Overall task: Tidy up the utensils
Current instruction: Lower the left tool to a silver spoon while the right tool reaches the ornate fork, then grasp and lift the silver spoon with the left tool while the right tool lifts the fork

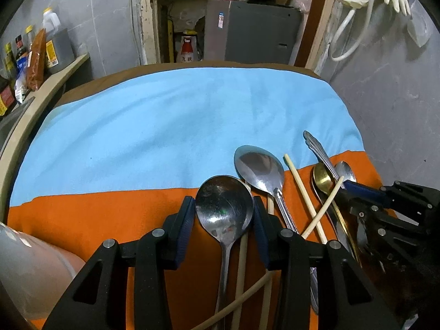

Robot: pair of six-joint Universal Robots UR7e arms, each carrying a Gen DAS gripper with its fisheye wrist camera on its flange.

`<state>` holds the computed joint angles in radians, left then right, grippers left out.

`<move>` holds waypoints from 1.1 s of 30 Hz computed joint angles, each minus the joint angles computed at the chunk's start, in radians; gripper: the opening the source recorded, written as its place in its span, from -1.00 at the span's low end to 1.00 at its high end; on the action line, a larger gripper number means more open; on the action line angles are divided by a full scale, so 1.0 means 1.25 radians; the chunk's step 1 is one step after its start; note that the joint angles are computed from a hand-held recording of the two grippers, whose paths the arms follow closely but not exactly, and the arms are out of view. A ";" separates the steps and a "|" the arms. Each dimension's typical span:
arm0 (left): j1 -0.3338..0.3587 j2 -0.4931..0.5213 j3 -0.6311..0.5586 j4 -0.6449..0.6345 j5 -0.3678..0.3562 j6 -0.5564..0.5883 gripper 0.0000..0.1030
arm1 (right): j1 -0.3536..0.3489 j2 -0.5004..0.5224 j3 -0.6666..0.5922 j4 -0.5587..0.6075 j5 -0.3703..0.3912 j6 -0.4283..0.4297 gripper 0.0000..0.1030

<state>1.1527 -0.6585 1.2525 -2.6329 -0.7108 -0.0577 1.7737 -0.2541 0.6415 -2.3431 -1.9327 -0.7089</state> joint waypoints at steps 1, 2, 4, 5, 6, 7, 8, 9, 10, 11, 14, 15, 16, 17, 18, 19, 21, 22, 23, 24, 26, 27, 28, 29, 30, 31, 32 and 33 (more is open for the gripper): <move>-0.001 -0.002 0.009 -0.014 0.000 0.002 -0.31 | 0.001 0.004 -0.007 0.004 -0.003 0.006 -0.88; -0.001 -0.004 0.016 -0.027 -0.003 0.005 -0.31 | -0.001 0.004 -0.012 0.013 0.002 0.014 -0.90; -0.003 -0.016 0.040 -0.060 -0.011 0.007 -0.31 | -0.007 -0.004 -0.009 0.024 0.031 0.041 -0.91; -0.005 -0.021 0.054 -0.079 -0.012 0.011 -0.31 | -0.008 -0.012 0.007 0.012 0.041 0.044 -0.91; -0.009 -0.029 0.073 -0.110 -0.011 0.022 -0.31 | -0.009 -0.024 0.029 -0.010 0.052 0.043 -0.92; -0.013 -0.035 0.087 -0.132 -0.012 0.028 -0.31 | -0.012 -0.038 0.053 -0.031 0.073 0.046 -0.92; -0.020 -0.043 0.112 -0.184 -0.012 0.045 -0.31 | -0.013 -0.050 0.073 -0.050 0.084 0.050 -0.92; -0.024 -0.049 0.128 -0.218 -0.013 0.055 -0.31 | -0.016 -0.064 0.098 -0.071 0.105 0.055 -0.91; -0.029 -0.054 0.144 -0.254 -0.014 0.067 -0.31 | -0.019 -0.078 0.124 -0.095 0.126 0.059 -0.91; -0.035 -0.058 0.159 -0.293 -0.011 0.082 -0.31 | -0.020 -0.090 0.147 -0.120 0.136 0.058 -0.91; -0.054 -0.063 0.206 -0.434 -0.002 0.154 -0.31 | -0.025 -0.123 0.220 -0.205 0.173 0.052 -0.92; -0.059 -0.064 0.215 -0.464 0.000 0.171 -0.32 | -0.026 -0.132 0.239 -0.231 0.180 0.047 -0.92; -0.063 -0.064 0.224 -0.498 0.000 0.191 -0.32 | -0.026 -0.142 0.263 -0.269 0.192 0.040 -0.92; -0.069 -0.063 0.235 -0.543 0.000 0.217 -0.32 | -0.026 -0.149 0.280 -0.295 0.201 0.037 -0.92; -0.072 -0.061 0.238 -0.569 0.000 0.233 -0.32 | -0.026 -0.155 0.296 -0.320 0.209 0.033 -0.92; -0.076 -0.059 0.243 -0.603 -0.002 0.253 -0.32 | -0.027 -0.163 0.317 -0.358 0.223 0.025 -0.92; -0.082 -0.056 0.246 -0.652 -0.008 0.285 -0.32 | -0.027 -0.171 0.345 -0.417 0.245 0.016 -0.92; -0.085 -0.055 0.249 -0.674 -0.010 0.302 -0.32 | -0.028 -0.175 0.358 -0.444 0.256 0.015 -0.92; -0.088 -0.051 0.249 -0.704 -0.013 0.327 -0.32 | -0.030 -0.179 0.370 -0.465 0.269 0.016 -0.92; -0.091 -0.052 0.250 -0.720 -0.017 0.341 -0.32 | -0.031 -0.182 0.381 -0.489 0.283 0.016 -0.92; -0.095 -0.050 0.252 -0.760 -0.029 0.370 -0.33 | -0.037 -0.193 0.404 -0.530 0.311 0.014 -0.92; -0.096 -0.053 0.257 -0.772 -0.034 0.376 -0.33 | -0.037 -0.195 0.410 -0.549 0.321 0.017 -0.92; -0.097 -0.056 0.259 -0.778 -0.039 0.380 -0.33 | -0.036 -0.196 0.414 -0.561 0.327 0.020 -0.92; -0.098 -0.060 0.261 -0.786 -0.044 0.384 -0.33 | -0.034 -0.195 0.414 -0.573 0.333 0.024 -0.92; -0.100 -0.064 0.263 -0.793 -0.049 0.388 -0.34 | -0.032 -0.196 0.416 -0.581 0.337 0.027 -0.92; -0.102 -0.070 0.264 -0.798 -0.054 0.390 -0.47 | -0.029 -0.196 0.417 -0.589 0.341 0.028 -0.92; -0.104 -0.078 0.269 -0.798 -0.063 0.391 -0.92 | -0.025 -0.196 0.418 -0.596 0.342 0.026 -0.92; -0.109 -0.082 0.266 -0.790 -0.045 0.389 -0.96 | -0.020 -0.196 0.418 -0.601 0.344 0.021 -0.92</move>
